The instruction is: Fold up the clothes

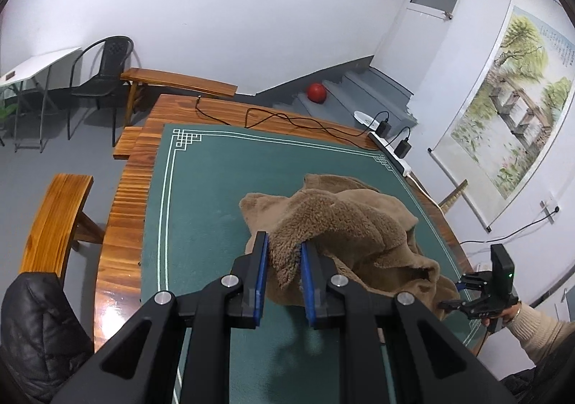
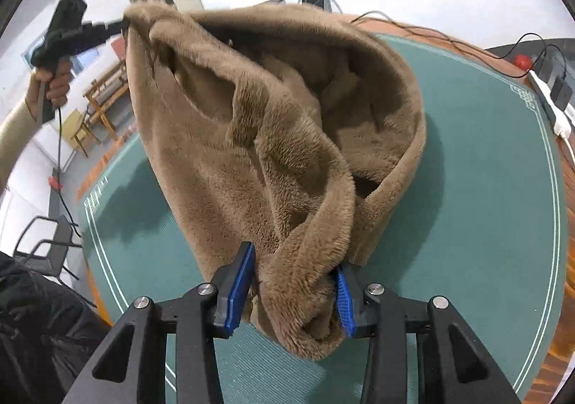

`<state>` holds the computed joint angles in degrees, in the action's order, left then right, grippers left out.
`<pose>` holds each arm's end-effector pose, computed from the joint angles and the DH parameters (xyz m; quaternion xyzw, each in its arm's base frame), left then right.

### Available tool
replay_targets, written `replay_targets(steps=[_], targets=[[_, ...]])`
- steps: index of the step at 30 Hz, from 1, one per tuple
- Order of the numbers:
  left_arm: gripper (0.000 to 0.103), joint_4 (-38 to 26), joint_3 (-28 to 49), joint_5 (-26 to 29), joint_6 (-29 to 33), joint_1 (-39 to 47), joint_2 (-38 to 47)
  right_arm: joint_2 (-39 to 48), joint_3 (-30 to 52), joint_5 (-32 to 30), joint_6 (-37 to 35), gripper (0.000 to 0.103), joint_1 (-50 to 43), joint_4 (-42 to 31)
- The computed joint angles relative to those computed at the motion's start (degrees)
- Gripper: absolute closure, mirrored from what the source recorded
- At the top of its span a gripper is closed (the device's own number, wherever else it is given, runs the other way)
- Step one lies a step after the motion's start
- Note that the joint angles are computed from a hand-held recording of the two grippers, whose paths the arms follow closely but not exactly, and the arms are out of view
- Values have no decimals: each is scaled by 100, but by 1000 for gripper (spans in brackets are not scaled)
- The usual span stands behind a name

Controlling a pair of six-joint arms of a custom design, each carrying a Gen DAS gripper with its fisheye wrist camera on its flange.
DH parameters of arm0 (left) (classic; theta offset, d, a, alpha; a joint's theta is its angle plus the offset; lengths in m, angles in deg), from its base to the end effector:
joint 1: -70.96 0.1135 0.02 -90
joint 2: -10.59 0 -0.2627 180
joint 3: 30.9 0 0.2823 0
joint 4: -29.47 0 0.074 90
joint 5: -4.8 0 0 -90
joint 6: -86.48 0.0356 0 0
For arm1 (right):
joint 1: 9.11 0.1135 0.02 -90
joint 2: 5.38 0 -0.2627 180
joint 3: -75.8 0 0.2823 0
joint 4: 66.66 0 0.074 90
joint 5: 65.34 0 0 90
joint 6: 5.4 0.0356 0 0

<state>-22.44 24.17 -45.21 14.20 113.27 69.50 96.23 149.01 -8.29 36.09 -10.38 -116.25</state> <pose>0.1803 0.1332 0.2358 -0.0929 0.8989 -0.1445 0.4031 0.3432 0.0118 0.1350 -0.4093 0.8619 0.2136 0.2097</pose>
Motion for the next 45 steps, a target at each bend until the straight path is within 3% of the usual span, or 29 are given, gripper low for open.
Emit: replay_targets(steps=[4,6,12,15,20,22,24,25,27,31,34,37,39,42,45], targets=[[84,26,-75,-96,-160,26,-140,196,349,-83,78,57,-164,84],[84,65,-89,-69,-279,111,-182,112,275,-144,87,37,-170,42],[84,6,1,217,-353,727,-194,384,343,1,-62,37,315,-619],[84,-153,-36,246,-49,860,-311,581,358,123,-365,37,289,-891],[79,-425,-312,-216,737,618,-599,557,187,307,-399,37,244,-759],[61,-411,-526,-548,1064,331,-737,517,105,465,-169,42,350,-385],[37,-322,-778,-922,1332,-40,-938,195,-207,686,25,69,460,15],[35,-306,-864,-1039,1429,-180,-1014,-57,-428,820,110,71,520,213],[33,-317,-1020,-1185,1606,-469,-1065,-666,-889,1100,289,80,606,661],[33,-358,-1185,-1146,1684,-751,-1018,-1800,-1445,1371,754,82,507,1253],[30,-342,-1291,-1106,1621,-909,-940,-2357,-1474,1309,1298,82,254,1350],[25,-338,-1565,-1145,1451,-1304,-1216,-2987,-1472,1159,1329,82,-70,968],[24,-314,-1798,-1203,1281,-1662,-1491,-3166,-1405,1347,1706,82,211,968],[23,-96,-2386,-1784,709,-2730,-2280,-3911,-1685,1535,1952,82,458,800],[23,558,-2996,-3038,-102,-4186,-2642,-4120,-1671,1720,2145,82,733,811]])
